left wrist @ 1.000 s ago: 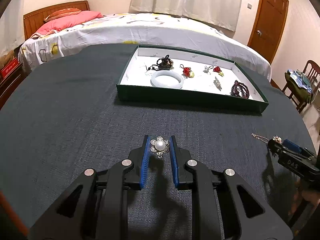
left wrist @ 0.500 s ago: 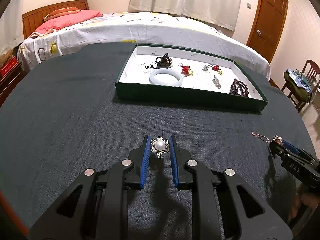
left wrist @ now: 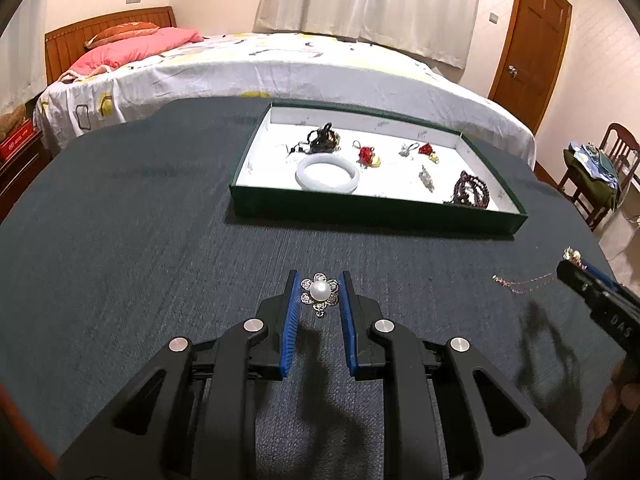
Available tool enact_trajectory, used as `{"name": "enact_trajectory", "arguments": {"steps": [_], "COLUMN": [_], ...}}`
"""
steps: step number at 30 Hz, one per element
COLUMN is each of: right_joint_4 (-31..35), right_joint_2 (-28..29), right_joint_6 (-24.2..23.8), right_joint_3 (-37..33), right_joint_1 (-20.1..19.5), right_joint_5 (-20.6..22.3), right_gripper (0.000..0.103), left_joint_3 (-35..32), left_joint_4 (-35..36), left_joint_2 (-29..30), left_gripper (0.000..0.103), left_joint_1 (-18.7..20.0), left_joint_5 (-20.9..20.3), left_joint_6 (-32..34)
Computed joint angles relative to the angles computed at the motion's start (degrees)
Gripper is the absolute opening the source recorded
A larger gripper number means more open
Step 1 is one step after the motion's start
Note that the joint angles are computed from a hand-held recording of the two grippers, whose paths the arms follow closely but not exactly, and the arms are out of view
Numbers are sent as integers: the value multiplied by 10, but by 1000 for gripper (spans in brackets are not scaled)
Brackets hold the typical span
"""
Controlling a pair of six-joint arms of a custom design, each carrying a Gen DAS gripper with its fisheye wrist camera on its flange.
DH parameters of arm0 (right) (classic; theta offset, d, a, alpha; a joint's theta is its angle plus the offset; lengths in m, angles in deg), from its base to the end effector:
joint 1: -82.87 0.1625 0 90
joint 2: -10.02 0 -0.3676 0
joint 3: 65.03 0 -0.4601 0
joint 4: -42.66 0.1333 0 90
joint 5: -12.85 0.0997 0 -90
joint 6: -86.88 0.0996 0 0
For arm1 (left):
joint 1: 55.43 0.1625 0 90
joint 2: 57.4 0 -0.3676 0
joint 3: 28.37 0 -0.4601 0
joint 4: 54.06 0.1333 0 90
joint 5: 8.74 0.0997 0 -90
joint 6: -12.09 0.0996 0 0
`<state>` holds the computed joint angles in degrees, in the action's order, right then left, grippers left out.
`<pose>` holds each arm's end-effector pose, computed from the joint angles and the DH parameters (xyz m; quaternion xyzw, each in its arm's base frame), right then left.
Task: Organize jewelry
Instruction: 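Carry both flower brooches into the box and open both tools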
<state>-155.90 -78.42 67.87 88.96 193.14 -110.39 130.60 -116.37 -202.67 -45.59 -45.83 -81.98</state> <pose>0.1882 -0.2825 0.1182 0.2009 -0.8749 0.3542 0.2622 -0.1410 -0.2404 0.1520 0.0549 0.8504 -0.4003 0.3370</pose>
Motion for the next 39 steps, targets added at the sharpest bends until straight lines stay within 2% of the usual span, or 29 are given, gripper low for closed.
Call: {"name": "enact_trajectory", "arguments": {"steps": [8,14,16,23,30,33,39], "right_joint_4": [10,5,4,-12,-28,-34,-53], "right_joint_2": [-16,-1,4,42,95,117,159], "right_joint_6": [-4,-13,-17,-41,-67,-74,-90], "right_joint_3": [-21,-46,-55,-109,-171,-194,-234], "right_joint_1": [38,56,59,63,54,47,32], "right_joint_5": [12,23,29,55,77,89,108], "right_gripper": [44,44,44,44,44,44,44], "left_joint_3": [-24,-40,-44,-59,-97,-114,-148], "left_joint_4": [-27,-105,-155,-411,-723,-831,-1000], "left_joint_2": [30,72,89,185,341,394,490], "left_gripper": [19,19,19,19,19,19,19], "left_joint_1": [1,15,28,85,140,157,186], "left_joint_5": [32,69,81,117,139,141,140], "left_joint_6": [26,91,129,314,534,608,731]}}
